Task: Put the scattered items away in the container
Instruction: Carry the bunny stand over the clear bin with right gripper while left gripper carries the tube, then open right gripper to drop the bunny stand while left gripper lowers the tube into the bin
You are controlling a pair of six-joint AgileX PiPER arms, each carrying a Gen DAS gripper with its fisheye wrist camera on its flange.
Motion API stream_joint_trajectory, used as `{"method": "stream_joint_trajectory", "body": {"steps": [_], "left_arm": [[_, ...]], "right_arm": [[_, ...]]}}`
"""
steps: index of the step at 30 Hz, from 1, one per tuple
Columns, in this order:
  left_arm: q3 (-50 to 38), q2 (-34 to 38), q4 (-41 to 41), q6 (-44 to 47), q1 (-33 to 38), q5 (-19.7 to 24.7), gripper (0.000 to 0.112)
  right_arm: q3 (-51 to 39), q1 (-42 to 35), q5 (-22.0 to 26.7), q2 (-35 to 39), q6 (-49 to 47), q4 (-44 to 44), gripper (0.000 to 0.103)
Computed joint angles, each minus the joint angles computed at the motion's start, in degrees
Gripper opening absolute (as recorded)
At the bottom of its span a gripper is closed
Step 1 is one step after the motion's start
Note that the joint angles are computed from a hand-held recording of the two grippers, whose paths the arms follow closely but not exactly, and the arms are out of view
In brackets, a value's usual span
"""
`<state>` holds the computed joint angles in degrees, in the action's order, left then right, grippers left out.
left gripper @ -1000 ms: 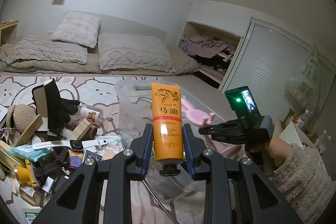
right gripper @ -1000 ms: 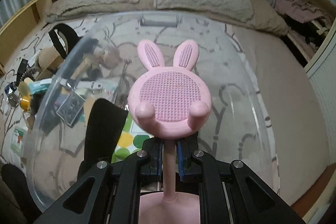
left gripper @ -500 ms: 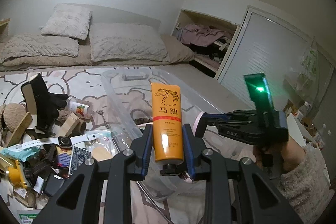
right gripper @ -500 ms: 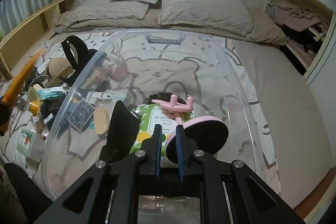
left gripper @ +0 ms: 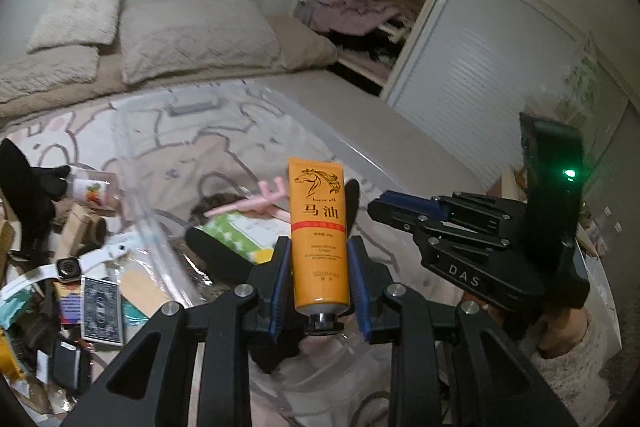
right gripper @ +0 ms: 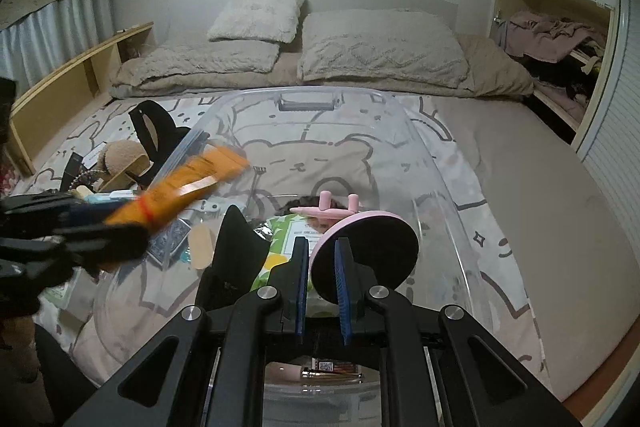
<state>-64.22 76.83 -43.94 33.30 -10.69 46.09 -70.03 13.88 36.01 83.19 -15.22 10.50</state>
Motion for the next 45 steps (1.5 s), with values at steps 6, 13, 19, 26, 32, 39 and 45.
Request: {"method": "stream_joint_trajectory", "body": {"steps": [6, 13, 19, 26, 32, 39, 45], "left_arm": [[-3.5, 4.2, 0.0, -3.2, -2.5, 1.9, 0.028], [-5.1, 5.8, -2.6, -1.6, -2.5, 5.7, 0.028], [-4.6, 4.2, 0.2, 1.9, -1.2, 9.4, 0.028], [-5.8, 5.0, -1.4, 3.5, -2.7, 10.8, 0.028], [-6.7, 7.2, -0.5, 3.0, -6.5, 10.0, 0.028], [-10.9, 12.1, 6.5, 0.7, -10.7, 9.3, 0.028], [-14.9, 15.7, 10.8, -2.0, -13.5, 9.5, 0.028]], "right_arm": [[2.7, 0.8, -2.8, -1.7, 1.4, -2.7, 0.013], [4.6, -1.1, -4.2, -2.2, -1.7, 1.2, 0.013], [5.6, -2.4, -4.8, -2.0, -3.8, 4.2, 0.013], [7.7, -2.7, -6.7, -4.2, 0.4, 0.9, 0.013], [9.3, -2.1, -8.6, -7.3, 9.8, -8.8, 0.013], [9.4, -1.9, -8.6, -8.4, 8.5, -7.9, 0.013], [9.1, -1.1, -8.9, -7.9, 7.9, -7.1, 0.013]]}}
